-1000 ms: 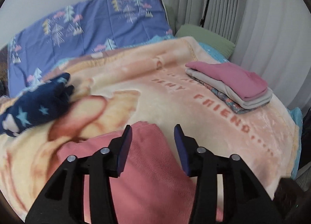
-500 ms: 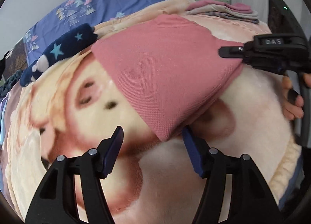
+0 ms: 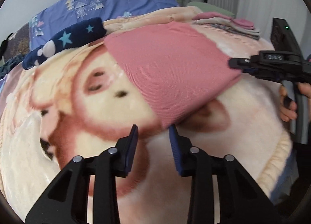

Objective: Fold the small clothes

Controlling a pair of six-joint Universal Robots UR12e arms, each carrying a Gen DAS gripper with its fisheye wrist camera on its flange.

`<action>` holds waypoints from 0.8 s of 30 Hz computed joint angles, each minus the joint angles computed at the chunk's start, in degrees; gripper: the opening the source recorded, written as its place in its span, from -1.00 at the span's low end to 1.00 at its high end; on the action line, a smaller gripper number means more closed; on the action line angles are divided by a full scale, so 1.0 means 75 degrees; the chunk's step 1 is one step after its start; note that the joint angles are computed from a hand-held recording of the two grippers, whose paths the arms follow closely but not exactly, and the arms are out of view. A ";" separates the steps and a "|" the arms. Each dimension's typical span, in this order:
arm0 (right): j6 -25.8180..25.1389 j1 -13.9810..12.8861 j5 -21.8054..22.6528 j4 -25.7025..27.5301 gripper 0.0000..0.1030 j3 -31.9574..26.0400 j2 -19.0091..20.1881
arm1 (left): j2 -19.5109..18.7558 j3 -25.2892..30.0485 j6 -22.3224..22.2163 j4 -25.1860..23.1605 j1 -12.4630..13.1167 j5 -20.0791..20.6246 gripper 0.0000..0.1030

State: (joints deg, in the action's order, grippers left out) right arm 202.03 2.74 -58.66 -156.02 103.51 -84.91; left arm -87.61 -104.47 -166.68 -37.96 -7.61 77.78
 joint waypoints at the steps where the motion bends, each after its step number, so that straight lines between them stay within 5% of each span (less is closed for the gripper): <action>1: -0.0116 0.0028 -0.0153 -0.0140 -0.51 -0.0044 -0.0025 | 0.0038 0.0004 0.0073 0.0011 0.0040 -0.0323 -0.44; 4: -0.0506 0.0111 -0.0134 -0.0502 -0.59 -0.0274 0.0065 | -0.0014 0.0113 0.0096 0.0325 0.0106 -0.1097 -0.51; 6: -0.0708 0.0173 -0.0046 -0.0396 -0.67 -0.0457 0.0180 | -0.0235 0.0254 0.0110 0.0497 -0.0033 -0.0889 -0.51; 8: -0.1135 0.0399 -0.0861 0.0694 -0.75 -0.0813 0.0297 | -0.0611 0.0520 0.0250 -0.0074 -0.0247 -0.0174 -0.51; 9: -0.1341 0.0555 -0.1616 0.1294 -1.00 -0.0972 0.0440 | -0.0744 0.0529 0.0294 -0.0188 -0.0292 -0.0060 -0.49; 11: -0.1546 0.0658 -0.2166 0.1533 -1.00 -0.0980 0.0540 | -0.0729 0.0302 0.0302 0.0254 -0.0216 -0.0361 -0.48; 16: -0.2052 0.0585 -0.1783 0.1517 -0.76 -0.1154 0.0383 | -0.0662 0.0553 0.0262 -0.0118 -0.0229 -0.0418 -0.48; 19: -0.2306 0.0572 -0.1729 0.1054 -0.72 -0.1457 0.0480 | -0.0708 0.0701 -0.0009 0.0539 -0.0083 -0.0777 -0.47; 22: -0.2320 0.0489 -0.0953 0.1179 -0.72 -0.2106 0.0963 | -0.1113 0.1115 -0.0394 0.0904 -0.0160 -0.0426 -0.34; 24: -0.2139 0.0537 -0.1267 0.1735 -0.73 -0.2568 0.1341 | -0.1491 0.1464 -0.0525 0.0511 -0.0195 0.0064 -0.25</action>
